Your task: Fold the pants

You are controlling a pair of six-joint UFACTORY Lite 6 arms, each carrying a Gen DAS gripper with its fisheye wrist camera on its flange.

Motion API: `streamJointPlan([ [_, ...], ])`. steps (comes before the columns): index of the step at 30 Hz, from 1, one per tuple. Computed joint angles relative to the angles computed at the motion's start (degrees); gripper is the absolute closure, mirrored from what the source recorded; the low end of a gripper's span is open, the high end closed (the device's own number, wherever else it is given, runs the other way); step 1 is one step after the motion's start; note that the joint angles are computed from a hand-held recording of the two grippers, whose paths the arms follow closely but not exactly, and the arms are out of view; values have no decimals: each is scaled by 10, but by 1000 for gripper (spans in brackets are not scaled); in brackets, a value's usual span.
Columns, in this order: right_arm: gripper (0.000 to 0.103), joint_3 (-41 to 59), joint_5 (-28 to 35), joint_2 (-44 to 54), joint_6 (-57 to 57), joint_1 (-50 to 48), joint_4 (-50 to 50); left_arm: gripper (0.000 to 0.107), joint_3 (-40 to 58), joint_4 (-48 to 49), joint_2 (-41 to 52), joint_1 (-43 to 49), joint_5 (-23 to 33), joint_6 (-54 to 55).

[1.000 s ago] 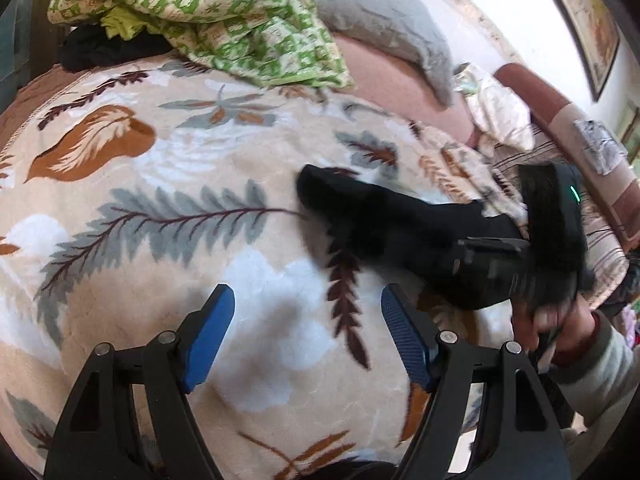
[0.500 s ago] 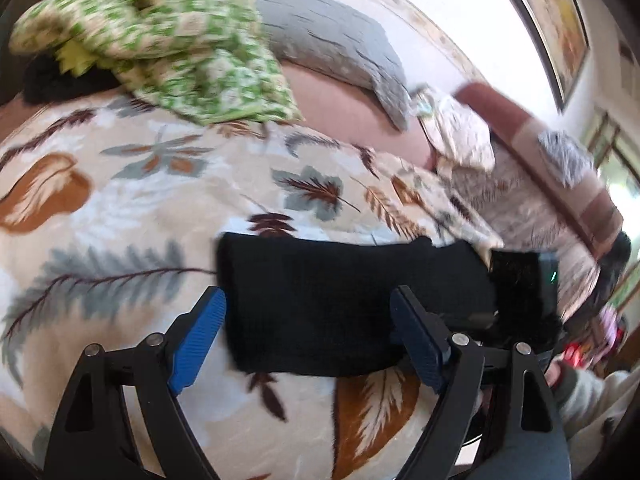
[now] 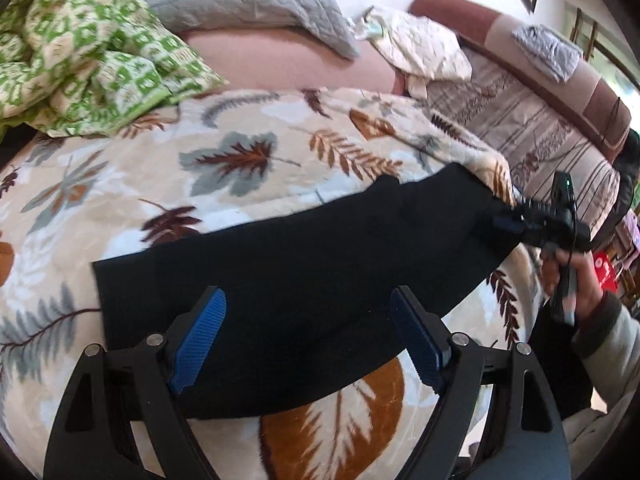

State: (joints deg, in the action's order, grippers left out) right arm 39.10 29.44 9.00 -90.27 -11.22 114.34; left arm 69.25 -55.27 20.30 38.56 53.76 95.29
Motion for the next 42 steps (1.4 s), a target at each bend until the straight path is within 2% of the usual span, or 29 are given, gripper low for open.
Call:
streamJointPlan([
  [3,49,42,52,66,0,-40,-11,22,-13,16,3,-32,-44,-19],
  [7,49,111,42,128,-30,-25,26,22,-28,31,1,-56,-76,-38],
  [8,54,126,38,140,-32,-22,29,22,-26,33,3,-58,-79,-46],
  [9,72,146,30,155,-33,-14,33,22,-21,38,6,-60,-80,-58],
  [11,99,175,35,181,5,-9,5,22,-14,44,13,-62,-82,-79],
  [15,99,77,73,71,-38,-36,30,22,-13,55,10,-61,-78,-91],
  [18,99,-2,78,-70,2,-68,-43,22,-19,53,2,-52,-63,-80],
  [21,99,-36,69,-144,73,-95,-143,22,-27,54,-5,-42,-49,-67],
  [24,99,-61,31,-150,92,-94,-193,22,-30,64,-10,-29,-39,-72],
  [28,99,-69,3,-78,34,-86,-141,22,-6,81,5,10,28,-106],
  [32,93,-81,31,-83,22,-104,-136,22,7,81,26,44,93,-167],
  [38,84,-73,50,-70,39,-113,-155,22,-49,47,3,52,121,-226],
  [42,84,-67,58,-59,38,-114,-151,22,-88,-1,-13,44,126,-259],
])
